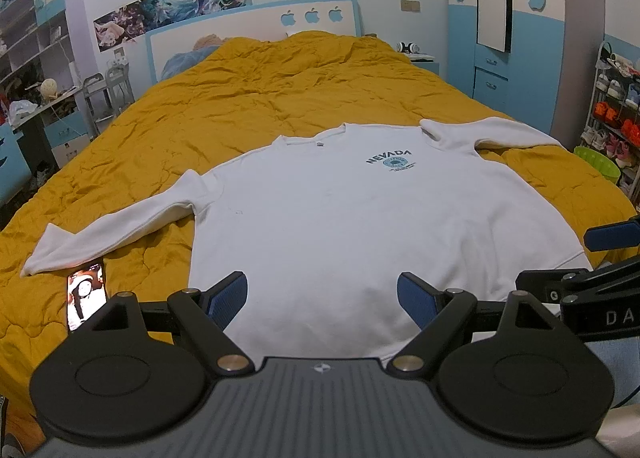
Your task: Fold small clothes
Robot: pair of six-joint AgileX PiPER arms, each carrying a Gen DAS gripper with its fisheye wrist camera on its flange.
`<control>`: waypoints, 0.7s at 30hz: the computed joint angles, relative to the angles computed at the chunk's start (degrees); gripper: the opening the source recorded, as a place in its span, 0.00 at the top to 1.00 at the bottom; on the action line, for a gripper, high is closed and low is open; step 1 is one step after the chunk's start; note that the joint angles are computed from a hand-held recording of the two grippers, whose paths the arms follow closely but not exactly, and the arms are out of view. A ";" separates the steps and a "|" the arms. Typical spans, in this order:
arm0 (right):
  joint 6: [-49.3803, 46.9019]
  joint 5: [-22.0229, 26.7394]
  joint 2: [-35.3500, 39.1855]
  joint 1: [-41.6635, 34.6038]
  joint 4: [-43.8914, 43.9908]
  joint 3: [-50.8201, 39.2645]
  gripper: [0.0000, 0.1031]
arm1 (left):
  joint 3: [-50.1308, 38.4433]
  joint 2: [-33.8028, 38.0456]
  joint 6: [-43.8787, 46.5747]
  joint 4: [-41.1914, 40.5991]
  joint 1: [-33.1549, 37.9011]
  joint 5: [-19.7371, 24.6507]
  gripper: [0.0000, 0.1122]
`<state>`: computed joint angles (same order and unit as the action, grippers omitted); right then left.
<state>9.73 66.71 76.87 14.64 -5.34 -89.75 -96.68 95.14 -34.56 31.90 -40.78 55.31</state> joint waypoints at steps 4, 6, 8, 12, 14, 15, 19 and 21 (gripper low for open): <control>-0.46 0.15 0.00 -0.33 0.44 -0.15 0.20 | -0.35 0.26 0.42 -0.82 0.51 0.05 0.12; -0.60 0.26 0.07 -0.38 0.56 -0.28 0.20 | -0.45 0.32 0.61 -1.15 0.62 -0.04 0.12; -0.99 0.49 0.22 -0.76 1.10 -0.58 0.20 | -0.31 0.29 1.04 -1.89 1.23 -0.43 0.12; -3.11 0.66 1.17 -2.81 4.01 -1.59 0.20 | -0.02 0.23 1.70 -4.56 4.05 -1.89 0.12; -5.05 -2.54 0.83 -5.00 6.96 -0.33 0.20 | 0.59 0.18 2.07 -5.22 6.03 -3.58 0.12; -6.37 -5.05 0.37 -6.51 8.97 0.90 0.20 | 0.58 0.45 2.00 -5.20 7.21 -4.29 0.12; -10.54 -13.28 1.46 -10.60 13.16 3.05 0.20 | 0.75 0.56 6.69 -12.59 15.06 -9.35 0.17; -13.24 -14.75 4.21 -13.58 17.13 1.13 0.20 | -1.35 1.82 9.85 -17.38 19.66 -9.92 0.18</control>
